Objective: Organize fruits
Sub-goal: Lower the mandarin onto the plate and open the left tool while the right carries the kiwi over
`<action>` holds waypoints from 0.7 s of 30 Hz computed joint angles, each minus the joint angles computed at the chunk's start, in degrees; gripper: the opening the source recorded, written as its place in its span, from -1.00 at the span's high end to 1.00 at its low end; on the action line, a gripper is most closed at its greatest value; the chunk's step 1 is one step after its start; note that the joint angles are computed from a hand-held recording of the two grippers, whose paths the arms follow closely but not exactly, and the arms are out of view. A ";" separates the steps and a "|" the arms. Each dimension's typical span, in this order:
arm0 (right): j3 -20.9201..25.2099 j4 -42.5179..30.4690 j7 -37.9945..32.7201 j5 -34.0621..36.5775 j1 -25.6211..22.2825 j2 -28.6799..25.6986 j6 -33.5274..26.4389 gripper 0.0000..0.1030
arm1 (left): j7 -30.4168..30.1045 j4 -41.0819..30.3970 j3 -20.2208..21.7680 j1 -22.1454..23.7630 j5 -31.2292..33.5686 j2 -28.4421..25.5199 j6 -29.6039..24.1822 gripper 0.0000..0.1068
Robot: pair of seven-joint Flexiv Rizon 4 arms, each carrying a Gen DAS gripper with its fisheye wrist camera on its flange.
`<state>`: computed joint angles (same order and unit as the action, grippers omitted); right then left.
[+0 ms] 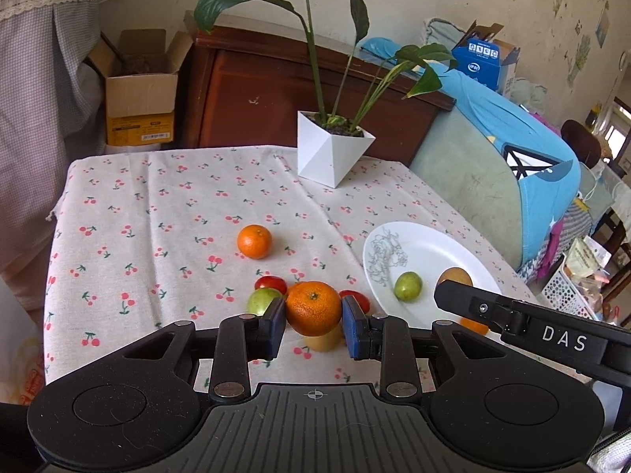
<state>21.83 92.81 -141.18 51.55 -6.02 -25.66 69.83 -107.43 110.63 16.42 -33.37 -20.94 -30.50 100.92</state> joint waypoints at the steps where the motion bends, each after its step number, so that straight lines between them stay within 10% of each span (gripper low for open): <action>1: -0.66 -0.82 1.41 -0.38 -0.15 -0.25 -0.86 0.51 | 0.32 -0.35 -2.64 2.18 0.54 0.15 0.30 0.47; 21: -4.01 -9.13 24.51 -13.68 -1.07 -8.67 -2.34 0.51 | 5.94 -15.16 -16.95 12.10 6.59 -8.27 -6.93 0.47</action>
